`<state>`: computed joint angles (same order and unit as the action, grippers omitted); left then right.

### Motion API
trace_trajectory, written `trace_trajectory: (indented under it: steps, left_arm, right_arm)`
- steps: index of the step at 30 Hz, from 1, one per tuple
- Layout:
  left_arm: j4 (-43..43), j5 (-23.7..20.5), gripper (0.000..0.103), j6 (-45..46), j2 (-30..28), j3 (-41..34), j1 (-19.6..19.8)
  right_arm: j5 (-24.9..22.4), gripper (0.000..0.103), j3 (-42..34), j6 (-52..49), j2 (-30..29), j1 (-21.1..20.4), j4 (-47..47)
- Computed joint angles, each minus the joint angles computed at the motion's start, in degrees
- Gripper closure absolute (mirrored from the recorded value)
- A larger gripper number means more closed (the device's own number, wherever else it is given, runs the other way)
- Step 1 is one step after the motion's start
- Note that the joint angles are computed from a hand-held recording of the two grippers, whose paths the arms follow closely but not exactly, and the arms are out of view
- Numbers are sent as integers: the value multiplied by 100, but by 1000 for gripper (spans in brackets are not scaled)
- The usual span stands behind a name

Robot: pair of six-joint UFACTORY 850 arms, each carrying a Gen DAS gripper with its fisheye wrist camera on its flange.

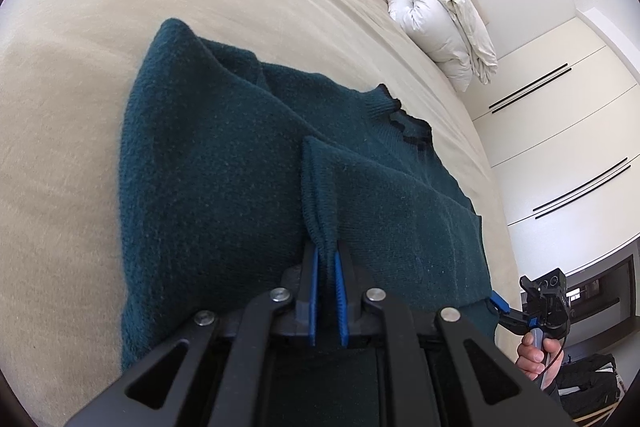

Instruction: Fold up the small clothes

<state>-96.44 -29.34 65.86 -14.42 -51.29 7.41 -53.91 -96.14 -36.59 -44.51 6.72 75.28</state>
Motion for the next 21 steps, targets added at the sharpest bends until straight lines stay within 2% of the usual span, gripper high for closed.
trace_trajectory:
  steps: [2,4,7,9,11,16,21]
  left_arm:
    - [-77,154,85,-73,252,163,-9]
    - [-232,333,61,69,654,443,-3]
    - [-385,735,42,283,1534,1063,13]
    - [-165,810,39,71,2182,1535,83]
    - [485,854,38,-623,2823,1978,124]
    - [2632,811,38,-2879,4157,2796,99]
    - [4558,524,38,-4964,5068,3306,-152]
  right_arm:
    - [-19,39,540,-277,382,-69,228]
    - [-42,39,1133,-728,826,-155,573]
    - [144,39,1890,-1185,1459,-201,766]
    - [388,39,2411,-1487,1937,-211,731]
    - [538,39,2830,-1734,2311,-224,664]
    - [685,39,3737,-2093,3066,-333,470]
    - [848,39,4404,-2237,3679,-332,218]
